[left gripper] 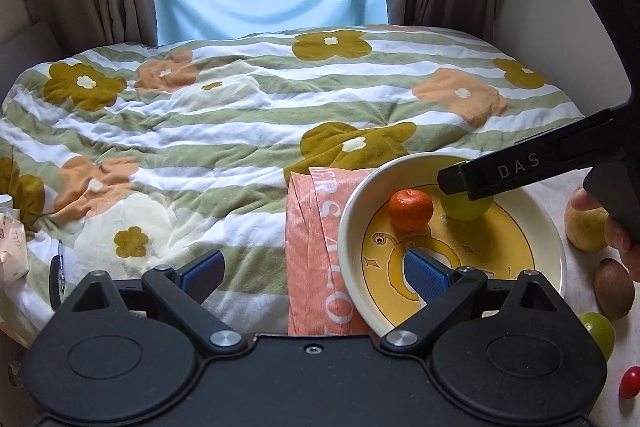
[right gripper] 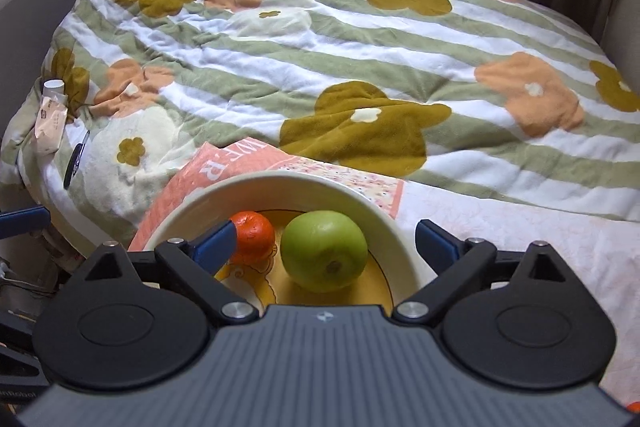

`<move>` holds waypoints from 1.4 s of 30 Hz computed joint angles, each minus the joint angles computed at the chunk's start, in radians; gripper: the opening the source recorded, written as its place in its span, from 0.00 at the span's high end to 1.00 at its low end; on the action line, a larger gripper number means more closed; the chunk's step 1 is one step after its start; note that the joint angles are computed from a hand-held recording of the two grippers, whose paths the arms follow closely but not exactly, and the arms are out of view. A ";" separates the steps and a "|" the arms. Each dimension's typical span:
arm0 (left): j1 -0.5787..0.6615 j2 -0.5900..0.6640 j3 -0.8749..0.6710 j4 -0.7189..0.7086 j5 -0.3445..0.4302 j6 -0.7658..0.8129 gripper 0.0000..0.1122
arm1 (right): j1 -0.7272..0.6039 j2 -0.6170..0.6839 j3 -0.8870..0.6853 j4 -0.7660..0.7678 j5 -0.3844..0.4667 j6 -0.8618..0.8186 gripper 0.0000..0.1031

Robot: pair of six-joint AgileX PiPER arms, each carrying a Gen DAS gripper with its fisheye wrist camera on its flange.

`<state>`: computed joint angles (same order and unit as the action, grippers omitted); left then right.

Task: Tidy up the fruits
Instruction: 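Open the left gripper and the right gripper, dropping both fruits into the bowl, then grasp the brown apple with the right gripper while the left gripper grasps another green apple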

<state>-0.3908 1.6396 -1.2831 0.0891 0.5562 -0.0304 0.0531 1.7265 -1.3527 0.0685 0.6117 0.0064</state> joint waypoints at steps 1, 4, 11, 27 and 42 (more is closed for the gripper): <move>0.001 -0.004 0.000 -0.007 0.001 0.003 0.12 | 0.003 -0.006 0.004 -0.013 0.003 0.011 0.00; -0.001 -0.018 0.002 -0.011 0.004 0.004 0.12 | 0.000 -0.024 0.012 -0.010 0.003 0.009 0.00; -0.020 -0.080 0.015 0.015 0.015 -0.021 0.12 | 0.004 -0.116 0.047 -0.038 0.023 0.039 0.00; -0.225 -0.372 0.166 0.442 0.118 -0.524 0.12 | -0.035 -0.532 0.279 -0.109 0.128 0.131 0.00; -0.769 -0.429 0.189 0.819 0.585 -1.170 0.12 | -0.734 -0.796 0.414 0.524 0.429 -0.757 0.00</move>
<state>-1.1598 1.2108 -1.0940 0.9081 1.1413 -1.2006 -0.6810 0.9305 -0.9391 0.5923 1.0402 -0.7504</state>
